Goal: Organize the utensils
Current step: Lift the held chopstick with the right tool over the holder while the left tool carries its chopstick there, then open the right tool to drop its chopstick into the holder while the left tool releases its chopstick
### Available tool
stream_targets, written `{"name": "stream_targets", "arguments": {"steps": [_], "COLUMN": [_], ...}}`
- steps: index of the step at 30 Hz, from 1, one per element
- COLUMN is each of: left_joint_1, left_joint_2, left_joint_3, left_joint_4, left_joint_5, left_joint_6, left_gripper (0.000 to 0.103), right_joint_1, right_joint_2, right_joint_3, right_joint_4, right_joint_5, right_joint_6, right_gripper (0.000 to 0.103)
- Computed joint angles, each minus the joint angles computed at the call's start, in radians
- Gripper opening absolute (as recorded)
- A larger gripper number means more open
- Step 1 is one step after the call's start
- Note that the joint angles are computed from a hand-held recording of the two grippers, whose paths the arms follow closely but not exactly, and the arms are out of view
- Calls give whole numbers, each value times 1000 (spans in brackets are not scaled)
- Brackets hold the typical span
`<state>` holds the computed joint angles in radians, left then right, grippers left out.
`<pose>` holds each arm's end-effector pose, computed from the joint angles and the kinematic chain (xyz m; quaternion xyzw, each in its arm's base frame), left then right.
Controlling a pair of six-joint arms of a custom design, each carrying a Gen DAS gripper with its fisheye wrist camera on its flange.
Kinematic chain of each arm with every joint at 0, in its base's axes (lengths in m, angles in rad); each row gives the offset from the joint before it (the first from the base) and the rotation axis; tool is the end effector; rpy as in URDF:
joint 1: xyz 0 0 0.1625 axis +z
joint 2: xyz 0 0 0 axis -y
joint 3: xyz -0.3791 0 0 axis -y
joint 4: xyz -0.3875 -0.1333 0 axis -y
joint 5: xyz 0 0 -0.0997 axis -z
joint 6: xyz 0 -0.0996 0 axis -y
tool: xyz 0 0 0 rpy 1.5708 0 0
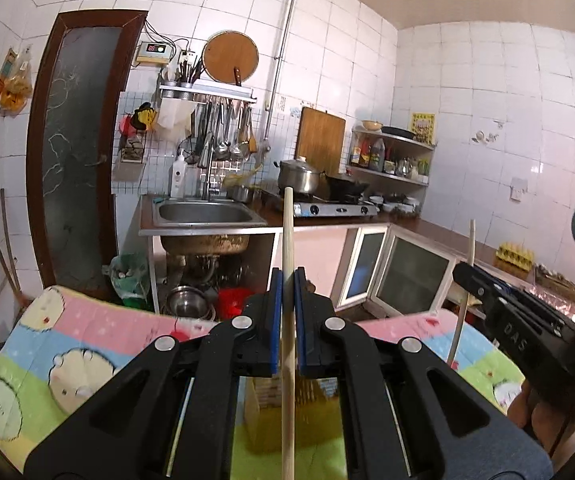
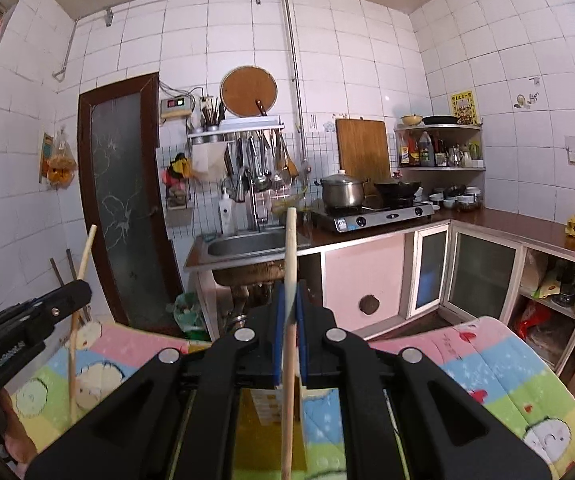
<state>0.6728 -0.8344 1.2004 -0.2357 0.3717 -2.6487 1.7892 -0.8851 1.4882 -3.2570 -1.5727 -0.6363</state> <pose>-0.3591 -0.5753 0.2011 0.1119 0.7149 -0.6187 0.3059 0.2803 -0.6486 0.2775 0.3547 -0.7800 0.5041 0.1077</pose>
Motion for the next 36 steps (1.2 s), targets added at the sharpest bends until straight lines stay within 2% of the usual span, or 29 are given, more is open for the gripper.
{"name": "stream_targets", "arguments": {"steps": [8,11,16,21,26,30,33,35,36], "left_joint_1": [73,100,145,180,198,208,207,200,197], "left_joint_2": [98,146,222,275,300,319,321,300,295], "left_joint_3": [-205,-285,-407,-482,-496,-519,-505,-454,-446], "left_joint_4": [-8,-24,20,48,26,47,15,-61,-57], "left_joint_5": [46,60,85,98,89,84,67,40,34], "left_joint_6": [100,148,137,122,144,130,166,223,220], "left_gripper": [5,5,5,5,5,5,5,5,9], "right_joint_1": [12,19,20,6,-15,-20,-18,-19,-18], "right_joint_2": [109,152,219,256,275,285,286,280,275], "right_joint_3": [-182,-242,-309,-339,-351,-346,-333,-321,-315], "right_joint_4": [43,55,46,61,90,90,83,87,101], "right_joint_5": [18,17,19,16,19,6,-12,-24,-35], "right_joint_6": [46,36,0,-13,11,-11,-28,-38,-41], "right_gripper": [6,6,6,6,6,6,6,7,7]}}
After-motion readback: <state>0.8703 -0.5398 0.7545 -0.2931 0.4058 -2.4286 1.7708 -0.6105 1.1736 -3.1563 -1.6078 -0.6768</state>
